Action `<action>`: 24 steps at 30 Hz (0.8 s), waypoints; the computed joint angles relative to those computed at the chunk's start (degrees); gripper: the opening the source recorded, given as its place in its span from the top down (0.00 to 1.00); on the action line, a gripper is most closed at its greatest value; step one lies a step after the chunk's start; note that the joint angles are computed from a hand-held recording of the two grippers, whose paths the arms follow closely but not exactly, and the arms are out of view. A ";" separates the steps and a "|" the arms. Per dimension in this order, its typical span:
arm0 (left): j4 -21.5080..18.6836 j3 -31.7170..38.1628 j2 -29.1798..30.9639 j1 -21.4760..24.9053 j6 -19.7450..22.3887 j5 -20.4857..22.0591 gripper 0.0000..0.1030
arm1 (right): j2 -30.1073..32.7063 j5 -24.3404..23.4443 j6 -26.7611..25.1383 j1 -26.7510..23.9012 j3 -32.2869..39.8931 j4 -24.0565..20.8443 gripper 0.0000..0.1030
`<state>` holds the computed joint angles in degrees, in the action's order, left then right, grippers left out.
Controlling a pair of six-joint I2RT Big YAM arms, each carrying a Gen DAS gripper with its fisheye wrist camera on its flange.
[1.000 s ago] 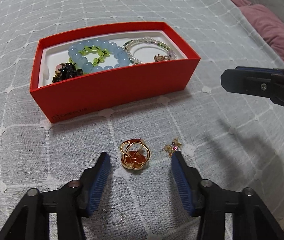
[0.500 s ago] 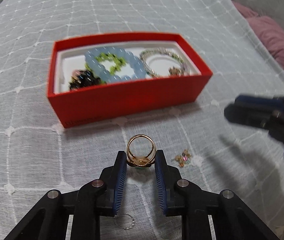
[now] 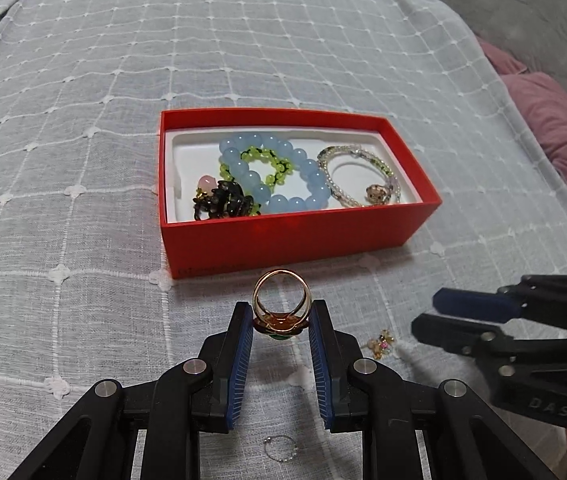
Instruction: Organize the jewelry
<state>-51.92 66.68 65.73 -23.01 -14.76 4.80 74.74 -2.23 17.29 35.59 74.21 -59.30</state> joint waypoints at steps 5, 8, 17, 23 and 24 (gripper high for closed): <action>-0.03 0.25 0.10 -0.12 0.13 0.00 0.78 | 1.19 -4.51 2.92 -0.65 -0.41 0.61 0.73; -0.04 0.34 0.10 -0.02 -0.12 0.01 0.78 | 1.78 -4.70 3.97 -0.37 -0.36 0.96 0.73; -0.21 0.42 -0.07 -0.20 0.13 0.08 0.78 | 2.79 -4.69 7.80 -0.72 -0.05 2.38 0.77; -0.27 0.42 -0.11 -0.29 -0.07 -0.01 0.78 | 3.60 -1.84 6.96 0.68 0.98 1.43 0.80; -0.30 0.44 -0.09 -0.35 -0.05 -0.05 0.78 | 3.74 -0.89 6.51 1.06 1.24 1.11 0.82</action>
<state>-52.22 67.12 65.64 -23.36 -14.81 4.75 78.48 -3.12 23.80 36.65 75.45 -58.19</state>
